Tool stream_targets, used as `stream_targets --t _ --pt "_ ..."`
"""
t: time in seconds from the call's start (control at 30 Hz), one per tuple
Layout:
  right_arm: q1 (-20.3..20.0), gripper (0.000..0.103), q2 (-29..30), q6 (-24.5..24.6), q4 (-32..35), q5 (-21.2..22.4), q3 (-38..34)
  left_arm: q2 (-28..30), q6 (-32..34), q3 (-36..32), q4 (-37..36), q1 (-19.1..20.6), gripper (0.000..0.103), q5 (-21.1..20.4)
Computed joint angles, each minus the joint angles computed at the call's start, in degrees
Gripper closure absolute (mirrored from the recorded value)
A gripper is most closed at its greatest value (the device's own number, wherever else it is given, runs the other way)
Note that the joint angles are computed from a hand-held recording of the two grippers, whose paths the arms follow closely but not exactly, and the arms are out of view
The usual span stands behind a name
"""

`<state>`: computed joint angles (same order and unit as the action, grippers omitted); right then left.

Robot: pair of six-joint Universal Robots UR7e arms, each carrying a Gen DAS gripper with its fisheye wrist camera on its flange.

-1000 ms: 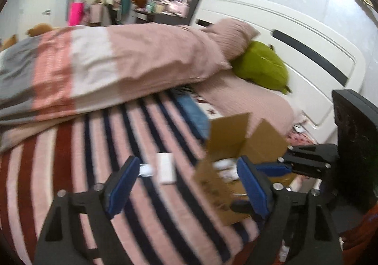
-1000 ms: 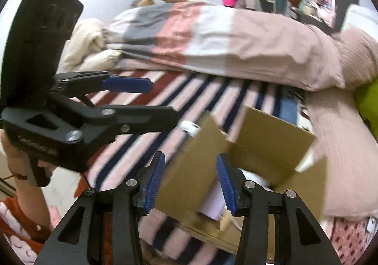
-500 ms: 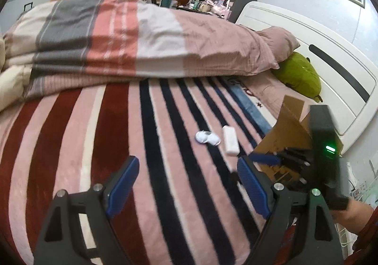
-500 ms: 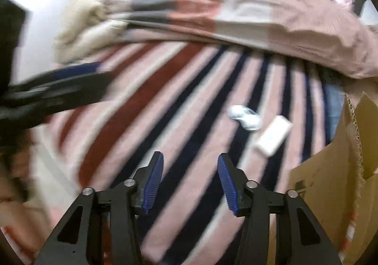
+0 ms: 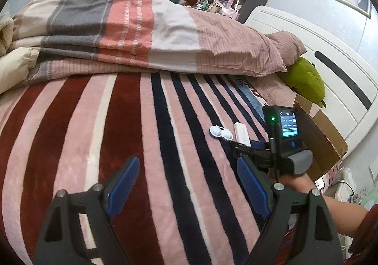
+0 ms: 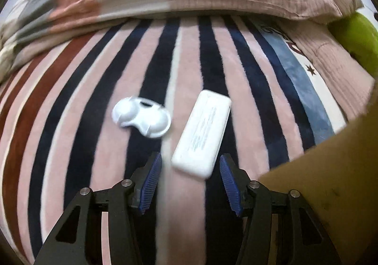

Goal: Organize rigid objects
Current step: 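Grasp the white power bank with the right tool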

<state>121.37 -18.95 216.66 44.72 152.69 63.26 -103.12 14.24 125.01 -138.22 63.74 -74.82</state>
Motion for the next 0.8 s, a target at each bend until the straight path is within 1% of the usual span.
stream_targets --t 0.03,0.07,0.1,0.2,0.23,0.3,0.33,0.4,0.43,0.5,0.53,0.57,0.6,0.63,0.67,0.7,0.73,0.8 --pt "-0.18 0.057 0.03 -0.97 -1.28 0.79 0.06 -0.10 -0.08 0.08 -0.03 -0.03 0.020 0.14" --pt "-0.31 0.067 0.25 -1.01 -1.73 1.96 -0.12 -0.23 -0.14 0.15 0.04 -0.12 0.020 0.21" --pt "-0.50 0.068 -0.04 -1.52 -2.85 2.29 0.22 -0.34 -0.05 0.18 0.12 -0.06 0.020 0.15" --pt "0.13 0.070 -1.61 -3.02 -5.08 1.13 2.70 -0.29 -0.23 0.21 0.16 -0.07 0.020 0.20" --pt "0.70 0.071 -2.16 -3.18 -5.24 -0.03 3.98 -0.27 -0.23 0.25 0.18 -0.10 0.020 0.20" --pt "1.81 0.071 -3.88 -4.09 -6.49 -4.29 7.76 -0.35 -0.26 0.43 0.45 -0.33 0.020 0.02" --pt "2.98 0.071 -4.70 -5.16 -7.47 -7.51 9.79 -0.16 -0.18 0.35 0.55 -0.35 0.020 -0.07" --pt "4.30 0.071 -5.61 -7.73 -9.26 -10.77 12.05 -0.18 -0.35 0.57 0.86 -0.81 0.020 0.28" --pt "4.75 0.071 -5.63 -8.58 -9.46 -11.47 12.41 -0.24 -0.40 0.68 1.08 -1.02 0.020 0.44" --pt "5.42 0.070 -4.89 -9.26 -9.10 -10.82 11.90 -0.42 -0.62 0.92 1.52 -1.49 0.020 0.71" --pt "5.35 0.069 -4.54 -9.81 -9.79 -9.73 11.51 -0.52 -0.75 1.01 1.75 -1.68 0.020 0.79" --pt "5.15 0.063 -4.20 -9.28 -9.73 -9.21 11.11 -0.74 -0.87 1.15 2.11 -1.96 0.020 0.92" --pt "4.85 0.061 -4.07 -9.25 -10.49 -8.97 10.97 -0.88 -0.84 1.24 2.36 -2.15 0.020 0.97" --pt "4.55 0.061 -3.90 -10.37 -11.81 -8.43 10.76 -0.96 -0.73 1.27 2.65 -2.19 0.020 0.85" --pt "4.51 0.064 -3.40 -11.33 -12.35 -7.60 10.27 -1.00 -0.91 1.21 3.31 -2.25 0.020 0.72" --pt "4.34 0.071 -3.21 -12.65 -13.03 -6.87 10.08 -0.82 -1.05 1.02 3.80 -2.26 0.020 0.73" --pt "4.41 0.072 -3.00 -13.91 -13.79 -6.24 9.87 -0.66 -1.13 0.88 4.18 -2.35 0.020 0.79" --pt "5.29 0.072 -2.61 -14.60 -13.77 -5.64 9.49 -0.46 -1.25 0.37 5.58 -2.68 0.020 -0.17"
